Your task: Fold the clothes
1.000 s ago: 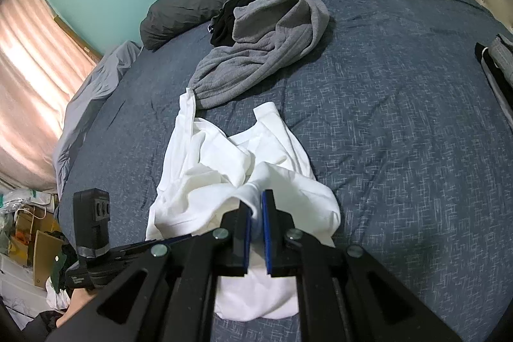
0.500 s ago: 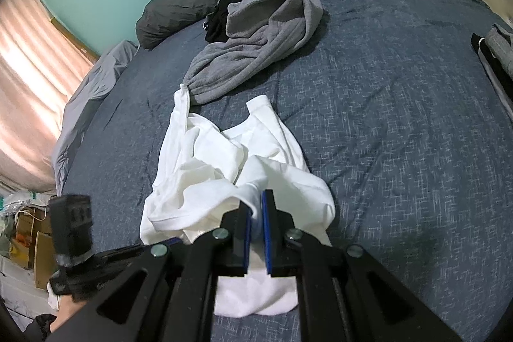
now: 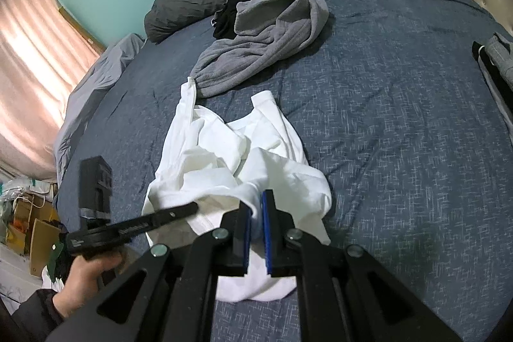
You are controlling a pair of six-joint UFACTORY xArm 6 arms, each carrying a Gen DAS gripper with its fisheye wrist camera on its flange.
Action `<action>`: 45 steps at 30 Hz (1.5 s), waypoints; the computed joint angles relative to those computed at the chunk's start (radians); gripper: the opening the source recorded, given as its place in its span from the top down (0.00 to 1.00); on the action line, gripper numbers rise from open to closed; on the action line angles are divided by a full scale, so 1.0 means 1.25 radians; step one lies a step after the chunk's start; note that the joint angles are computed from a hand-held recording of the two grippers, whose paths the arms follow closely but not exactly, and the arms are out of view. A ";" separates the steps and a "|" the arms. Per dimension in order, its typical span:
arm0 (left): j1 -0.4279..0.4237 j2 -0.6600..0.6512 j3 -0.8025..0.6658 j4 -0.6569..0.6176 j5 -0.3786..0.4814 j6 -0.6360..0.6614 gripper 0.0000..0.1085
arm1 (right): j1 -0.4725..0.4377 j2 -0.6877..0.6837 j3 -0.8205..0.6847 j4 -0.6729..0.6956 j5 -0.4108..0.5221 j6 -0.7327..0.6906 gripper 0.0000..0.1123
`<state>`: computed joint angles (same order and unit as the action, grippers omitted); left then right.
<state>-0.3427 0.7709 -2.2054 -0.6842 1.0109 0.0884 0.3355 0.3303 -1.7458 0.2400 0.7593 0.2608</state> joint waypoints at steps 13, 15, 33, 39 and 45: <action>0.015 -0.112 0.026 0.107 -0.005 0.150 0.97 | -0.001 0.010 -0.007 -0.010 0.096 0.010 0.87; 0.013 -0.131 0.053 0.128 -0.008 0.164 0.97 | 0.006 0.015 -0.015 -0.045 0.124 0.011 0.82; 0.009 -0.200 0.186 0.148 -0.043 0.213 0.97 | 0.063 0.067 -0.064 -0.147 0.162 -0.098 0.56; 0.006 -0.204 0.190 0.157 -0.045 0.217 0.97 | 0.084 0.110 -0.108 -0.254 0.174 -0.082 0.78; 0.011 -0.208 0.200 0.169 -0.048 0.220 0.97 | 0.055 0.041 -0.016 -0.289 0.084 -0.017 0.93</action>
